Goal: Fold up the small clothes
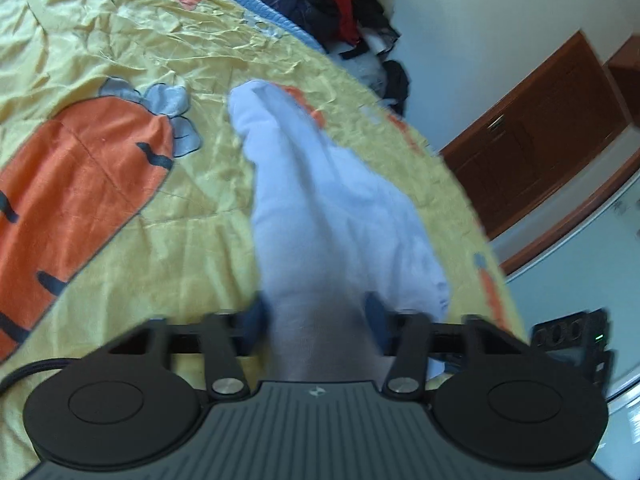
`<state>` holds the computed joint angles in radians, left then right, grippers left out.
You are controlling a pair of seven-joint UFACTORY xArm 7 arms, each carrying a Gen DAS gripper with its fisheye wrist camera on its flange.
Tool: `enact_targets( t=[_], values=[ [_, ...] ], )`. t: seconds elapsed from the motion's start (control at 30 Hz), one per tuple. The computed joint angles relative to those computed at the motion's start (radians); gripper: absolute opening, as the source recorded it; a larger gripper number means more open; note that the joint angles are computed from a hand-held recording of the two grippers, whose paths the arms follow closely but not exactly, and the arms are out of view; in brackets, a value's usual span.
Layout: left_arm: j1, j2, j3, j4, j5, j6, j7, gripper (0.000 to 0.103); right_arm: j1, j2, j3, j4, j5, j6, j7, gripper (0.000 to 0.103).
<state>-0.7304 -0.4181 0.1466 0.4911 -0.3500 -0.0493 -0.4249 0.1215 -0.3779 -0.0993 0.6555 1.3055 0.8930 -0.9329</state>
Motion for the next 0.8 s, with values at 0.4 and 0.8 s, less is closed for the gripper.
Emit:
enact_targets(
  t=[0.4,0.8],
  values=[
    [0.146,-0.107,-0.121,-0.037,-0.036,0.132,-0.058,0.025,-0.029,-0.106,0.005,-0.072,-0.020,-0.027,0.085,0.031],
    [0.622,-0.221,-0.682,0.023,0.456,0.379,-0.404,0.058,0.112,-0.356,0.222,-0.221,-0.222,-0.497,-0.002,0.031]
  ],
)
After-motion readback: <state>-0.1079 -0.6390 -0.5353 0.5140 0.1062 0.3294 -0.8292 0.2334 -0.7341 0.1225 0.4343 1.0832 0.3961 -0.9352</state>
